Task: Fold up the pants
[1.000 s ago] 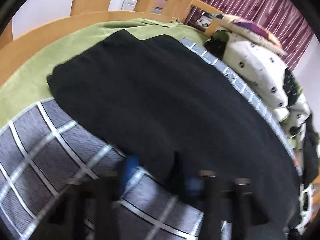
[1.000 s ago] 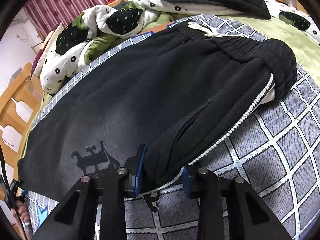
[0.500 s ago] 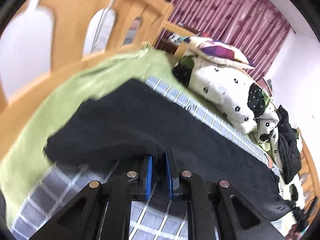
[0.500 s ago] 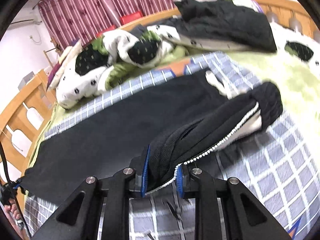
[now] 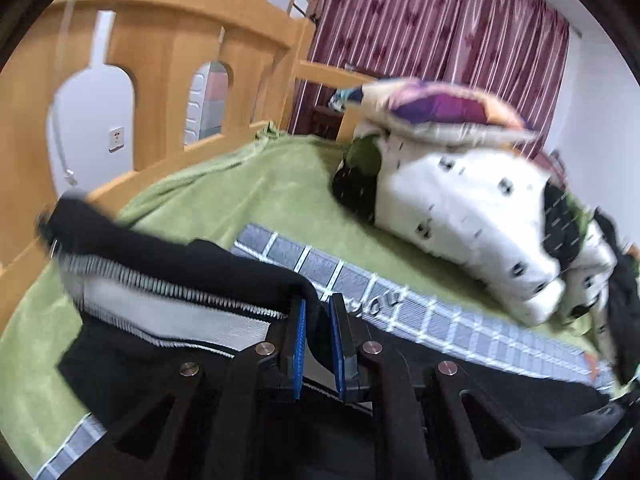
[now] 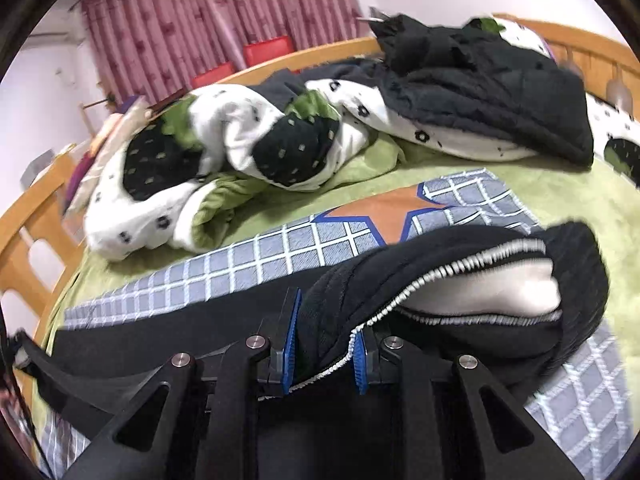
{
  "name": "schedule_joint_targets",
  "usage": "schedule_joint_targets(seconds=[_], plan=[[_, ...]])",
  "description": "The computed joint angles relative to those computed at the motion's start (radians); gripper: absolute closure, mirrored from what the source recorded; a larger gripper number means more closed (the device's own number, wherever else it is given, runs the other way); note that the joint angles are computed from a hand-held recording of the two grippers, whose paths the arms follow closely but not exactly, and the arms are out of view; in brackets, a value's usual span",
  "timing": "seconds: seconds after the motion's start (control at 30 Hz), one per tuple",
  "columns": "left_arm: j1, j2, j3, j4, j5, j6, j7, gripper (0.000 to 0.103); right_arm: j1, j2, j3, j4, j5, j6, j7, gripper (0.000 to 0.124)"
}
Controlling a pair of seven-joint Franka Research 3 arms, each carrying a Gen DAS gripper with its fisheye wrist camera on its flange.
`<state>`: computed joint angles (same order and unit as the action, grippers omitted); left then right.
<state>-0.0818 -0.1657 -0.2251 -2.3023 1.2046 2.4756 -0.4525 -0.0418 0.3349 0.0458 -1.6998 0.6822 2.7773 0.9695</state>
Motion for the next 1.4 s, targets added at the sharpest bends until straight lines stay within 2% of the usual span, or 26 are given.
schedule_joint_targets(seconds=[0.07, 0.1, 0.13, 0.17, 0.2, 0.27, 0.33, 0.4, 0.5, 0.63, 0.73, 0.8, 0.83, 0.9, 1.0, 1.03, 1.07, 1.17, 1.2, 1.23, 1.27, 1.33, 1.4], plan=[[0.0, 0.063, 0.005, 0.035, -0.004, -0.001, 0.027, 0.09, 0.031, 0.063, -0.017, 0.044, -0.045, 0.024, 0.061, 0.098], [-0.004, 0.081, 0.008, 0.045, -0.005, -0.005, 0.037, 0.084, 0.059, 0.101, -0.04, 0.068, -0.099, 0.031, 0.11, 0.097], [-0.013, 0.092, 0.008, 0.056, -0.032, -0.027, 0.066, 0.066, 0.078, 0.12, -0.057, 0.078, -0.146, 0.031, 0.148, 0.094], [-0.022, 0.095, 0.009, 0.065, -0.066, -0.049, 0.096, 0.056, 0.098, 0.139, -0.077, 0.09, -0.198, 0.028, 0.188, 0.091], [-0.03, 0.085, 0.009, 0.058, -0.078, -0.056, 0.101, 0.04, 0.12, 0.15, -0.099, 0.092, -0.254, 0.023, 0.224, 0.088], [-0.038, 0.022, 0.003, 0.008, -0.035, -0.031, 0.035, 0.036, 0.087, 0.124, -0.058, 0.053, -0.254, 0.03, 0.202, 0.076], [-0.046, -0.039, -0.009, -0.038, -0.047, -0.018, 0.03, 0.025, 0.033, 0.064, 0.0, -0.022, -0.193, 0.044, 0.135, 0.065], [-0.06, -0.103, -0.027, -0.088, -0.101, -0.026, 0.052, 0.024, -0.01, -0.019, 0.04, -0.117, -0.12, 0.055, 0.037, 0.063], [-0.081, -0.194, -0.038, -0.188, -0.215, 0.02, 0.077, 0.024, -0.024, -0.131, 0.038, -0.254, -0.035, 0.088, -0.087, 0.061], [-0.081, -0.289, -0.063, -0.351, -0.294, 0.184, -0.006, 0.024, -0.027, -0.232, -0.01, -0.383, 0.07, 0.074, -0.199, 0.058], [-0.015, -0.273, -0.102, -0.415, -0.266, 0.334, -0.095, 0.024, -0.036, -0.262, -0.062, -0.426, 0.168, -0.004, -0.258, 0.056], [0.023, -0.224, -0.104, -0.419, -0.278, 0.382, -0.098, 0.026, -0.04, -0.247, -0.087, -0.426, 0.208, -0.038, -0.259, 0.055], [0.067, -0.203, -0.122, -0.418, -0.244, 0.414, -0.142, 0.026, -0.043, -0.231, -0.096, -0.416, 0.217, -0.06, -0.248, 0.055], [0.17, -0.193, -0.198, -0.397, -0.09, 0.429, -0.292, 0.026, -0.054, -0.188, -0.103, -0.376, 0.237, -0.115, -0.225, 0.055], [0.197, -0.149, -0.184, -0.356, 0.042, 0.429, -0.364, 0.028, -0.071, -0.132, -0.085, -0.314, 0.318, -0.131, -0.267, 0.055], [0.2, -0.131, -0.172, -0.341, 0.064, 0.419, -0.377, 0.034, -0.073, -0.114, -0.077, -0.293, 0.34, -0.12, -0.279, 0.055], [0.19, -0.12, -0.157, -0.331, 0.058, 0.404, -0.367, 0.037, -0.071, -0.086, -0.07, -0.26, 0.342, -0.111, -0.276, 0.055], [0.142, -0.072, -0.112, -0.281, -0.03, 0.31, -0.263, 0.061, -0.029, 0.019, -0.09, -0.142, 0.164, -0.08, -0.081, 0.056], [0.118, -0.063, -0.095, -0.269, -0.088, 0.268, -0.202, 0.079, -0.034, 0.035, -0.078, -0.124, 0.161, -0.06, -0.063, 0.059], [0.089, -0.06, -0.077, -0.258, -0.149, 0.219, -0.115, 0.09, -0.022, 0.049, -0.079, -0.11, 0.125, -0.031, -0.017, 0.073], [0.07, -0.058, -0.066, -0.245, -0.163, 0.196, -0.071, 0.092, 0.006, 0.057, -0.098, -0.106, 0.052, 0.002, 0.043, 0.095], [0.031, -0.104, -0.061, -0.241, -0.194, 0.131, -0.003, 0.094, 0.017, 0.049, -0.097, -0.11, -0.021, 0.039, 0.071, 0.102], [0.006, -0.168, -0.061, -0.253, -0.213, 0.109, 0.021, 0.095, -0.045, -0.007, -0.023, -0.147, 0.058, 0.083, -0.01, 0.103]])
